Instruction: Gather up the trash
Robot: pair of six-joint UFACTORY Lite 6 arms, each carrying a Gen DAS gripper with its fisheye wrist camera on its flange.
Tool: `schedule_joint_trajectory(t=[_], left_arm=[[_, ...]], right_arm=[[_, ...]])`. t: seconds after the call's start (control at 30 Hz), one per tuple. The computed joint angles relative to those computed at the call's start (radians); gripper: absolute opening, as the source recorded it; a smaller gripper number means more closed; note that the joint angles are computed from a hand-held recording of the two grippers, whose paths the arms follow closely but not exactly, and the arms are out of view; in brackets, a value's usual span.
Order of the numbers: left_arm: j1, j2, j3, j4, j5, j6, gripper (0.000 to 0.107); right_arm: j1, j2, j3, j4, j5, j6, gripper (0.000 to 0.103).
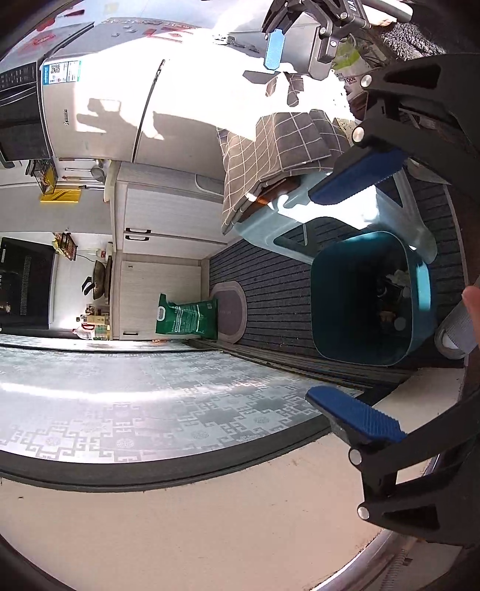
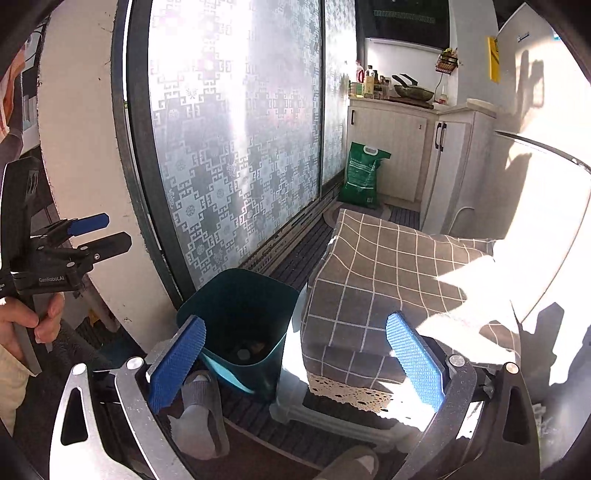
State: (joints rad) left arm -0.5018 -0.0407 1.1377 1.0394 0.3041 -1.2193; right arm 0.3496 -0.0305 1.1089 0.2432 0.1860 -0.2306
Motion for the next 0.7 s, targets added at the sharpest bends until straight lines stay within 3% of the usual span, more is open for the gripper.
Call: schedule_joint_trajectory(t=[0.2,0.3,0.47,0.7], left_arm=[[-0.038,-0.031,-0.042,0.133,0.011,-0.134,0.100],[-0.041,-0.030,-0.048,0.133,0.017,-0.142,0.100],[-0.040,0.006,-0.029,0.095,0.037,-0.127,0.100],[-0.029,0.034,-0.017,0.030,0.035,-0.090,0.100]], right_arm=[[-0.009,-0.069,-0.082,-0.161,-0.013,0.156,0.099],[-0.017,-0.079,-0.095,-0.122,-0.021,0.122,0.099],[-0.043,-0.090,-0.115,0.123,-0.022,-0.127,0.099],[-0.046,-0.059,-0.094,0.157,-0.008,-0.168,0.100]])
